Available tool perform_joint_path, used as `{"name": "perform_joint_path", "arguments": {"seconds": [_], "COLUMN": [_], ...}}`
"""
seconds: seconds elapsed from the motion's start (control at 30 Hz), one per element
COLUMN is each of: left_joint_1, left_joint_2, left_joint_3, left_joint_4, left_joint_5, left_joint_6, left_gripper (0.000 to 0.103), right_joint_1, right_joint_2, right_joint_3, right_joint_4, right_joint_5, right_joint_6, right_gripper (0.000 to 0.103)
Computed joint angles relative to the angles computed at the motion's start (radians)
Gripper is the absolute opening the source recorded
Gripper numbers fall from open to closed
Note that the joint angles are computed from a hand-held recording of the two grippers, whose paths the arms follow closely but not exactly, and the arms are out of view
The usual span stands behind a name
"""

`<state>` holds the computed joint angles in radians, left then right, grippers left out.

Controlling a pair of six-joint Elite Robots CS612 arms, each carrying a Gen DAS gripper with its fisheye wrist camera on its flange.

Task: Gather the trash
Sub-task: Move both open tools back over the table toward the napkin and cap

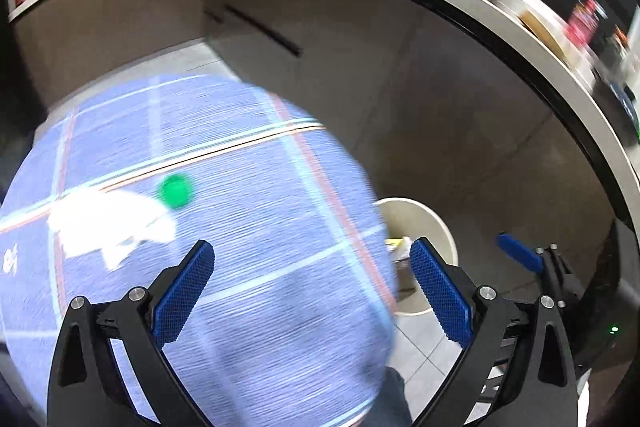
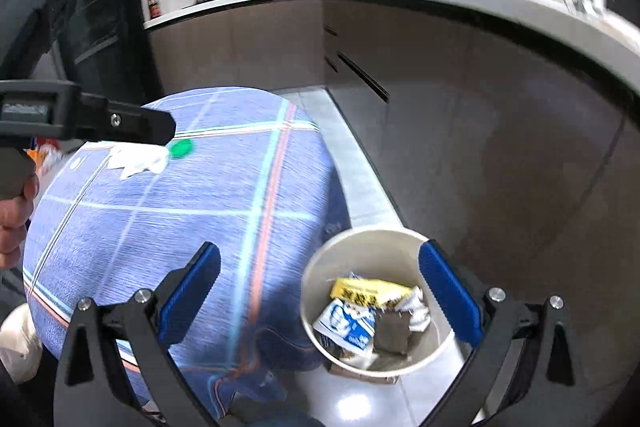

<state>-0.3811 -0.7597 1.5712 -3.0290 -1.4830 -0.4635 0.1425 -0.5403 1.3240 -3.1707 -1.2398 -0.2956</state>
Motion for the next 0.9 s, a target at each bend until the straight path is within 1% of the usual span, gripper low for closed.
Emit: {"name": "perform_joint_path", "arguments": {"seconds": [0.1, 0.17, 0.23, 0.3, 0.33, 0.43, 0.5, 0.53, 0.63, 0.7, 0.8, 0.83, 0.9], "left_joint_1": [0.030, 0.049, 0.071, 0.087, 0.094, 0.117, 0.127, 0.130, 0.142, 0.147, 0.155, 0.157, 0.166], "left_joint_2": [-0.026, -0.038, -0.052, -0.063, -0.069, -0.077, -0.078, -0.077, -0.076, -0.073, -0.067, -0.064, -0.059], "left_joint_3": [0.056, 0.086, 0.115, 0.143, 0.155, 0.173, 0.179, 0.182, 0.190, 0.190, 0.184, 0.182, 0.175], "left_joint_4": [-0.027, -0.039, -0.048, -0.052, -0.050, -0.032, -0.023, -0.023, -0.033, -0.038, -0.045, -0.047, -0.052], "left_joint_5": [0.014, 0.020, 0.033, 0.058, 0.071, 0.089, 0.098, 0.100, 0.096, 0.094, 0.092, 0.089, 0.073], "left_joint_6": [-0.046, -0.075, -0.100, -0.113, -0.118, -0.133, -0.138, -0.138, -0.127, -0.116, -0.092, -0.083, -0.062], "left_gripper": [0.095, 0.095, 0.095, 0.095, 0.095, 0.095, 0.094, 0.094, 0.094, 0.094, 0.093, 0.092, 0.087], "right_joint_1": [0.023, 0.033, 0.041, 0.048, 0.054, 0.081, 0.101, 0.113, 0.141, 0.153, 0.165, 0.165, 0.169], "right_joint_2": [-0.006, -0.008, -0.005, 0.000, -0.001, 0.008, 0.017, 0.024, 0.042, 0.060, 0.092, 0.101, 0.122], "right_joint_3": [-0.003, -0.008, -0.019, -0.037, -0.042, -0.080, -0.115, -0.138, -0.181, -0.214, -0.287, -0.305, -0.347], "right_joint_4": [-0.008, -0.005, -0.004, 0.017, 0.033, 0.084, 0.141, 0.173, 0.224, 0.238, 0.306, 0.323, 0.356], "right_joint_5": [0.006, 0.026, 0.073, 0.137, 0.138, 0.114, 0.089, 0.073, 0.025, -0.009, -0.036, -0.037, -0.047], "right_joint_6": [-0.044, -0.057, -0.058, -0.060, -0.063, -0.087, -0.110, -0.125, -0.146, -0.147, -0.119, -0.111, -0.097], "right_gripper": [0.100, 0.100, 0.100, 0.100, 0.100, 0.100, 0.100, 0.100, 0.100, 0.100, 0.099, 0.098, 0.085]}}
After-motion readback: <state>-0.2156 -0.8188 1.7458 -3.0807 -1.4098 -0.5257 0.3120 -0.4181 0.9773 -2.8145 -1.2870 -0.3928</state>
